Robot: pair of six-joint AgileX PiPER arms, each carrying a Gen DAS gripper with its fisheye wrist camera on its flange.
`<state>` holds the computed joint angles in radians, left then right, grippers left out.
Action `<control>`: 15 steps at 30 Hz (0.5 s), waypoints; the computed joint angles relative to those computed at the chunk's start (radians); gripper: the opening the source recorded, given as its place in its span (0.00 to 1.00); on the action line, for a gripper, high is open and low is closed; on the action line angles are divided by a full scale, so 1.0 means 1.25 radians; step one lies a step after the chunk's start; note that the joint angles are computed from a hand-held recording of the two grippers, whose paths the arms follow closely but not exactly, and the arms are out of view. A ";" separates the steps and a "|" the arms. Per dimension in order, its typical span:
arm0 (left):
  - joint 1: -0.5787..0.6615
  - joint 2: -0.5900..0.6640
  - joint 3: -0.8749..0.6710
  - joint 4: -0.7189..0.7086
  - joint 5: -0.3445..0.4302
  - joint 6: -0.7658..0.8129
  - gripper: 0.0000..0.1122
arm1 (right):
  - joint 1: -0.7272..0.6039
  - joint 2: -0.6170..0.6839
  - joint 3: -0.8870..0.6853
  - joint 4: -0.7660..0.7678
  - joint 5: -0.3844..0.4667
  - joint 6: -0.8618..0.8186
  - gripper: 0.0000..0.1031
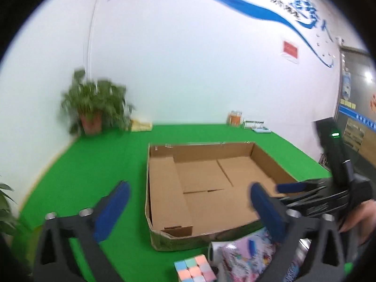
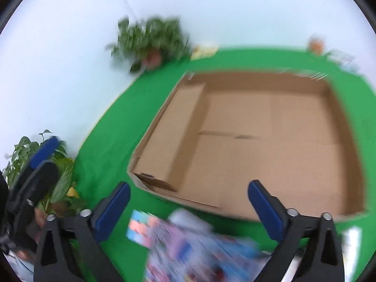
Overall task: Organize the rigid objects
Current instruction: 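Grasp the colourful printed game box with both grippers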
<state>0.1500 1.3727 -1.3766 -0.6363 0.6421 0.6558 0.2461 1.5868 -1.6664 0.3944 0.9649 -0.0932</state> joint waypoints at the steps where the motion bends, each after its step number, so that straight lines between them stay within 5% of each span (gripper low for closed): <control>1: -0.009 -0.018 0.000 0.014 0.029 -0.017 0.91 | -0.030 -0.063 0.071 0.024 -0.011 -0.035 0.99; 7: -0.009 -0.054 0.069 -0.056 0.196 -0.045 0.91 | -0.174 -0.353 0.430 0.135 -0.026 -0.227 1.00; 9: -0.006 -0.065 0.141 -0.106 0.201 -0.011 0.91 | -0.223 -0.422 0.542 0.228 0.002 -0.350 1.00; 15: 0.023 -0.018 0.231 -0.183 0.257 -0.008 0.91 | -0.029 -0.427 0.618 0.152 -0.118 -0.299 0.99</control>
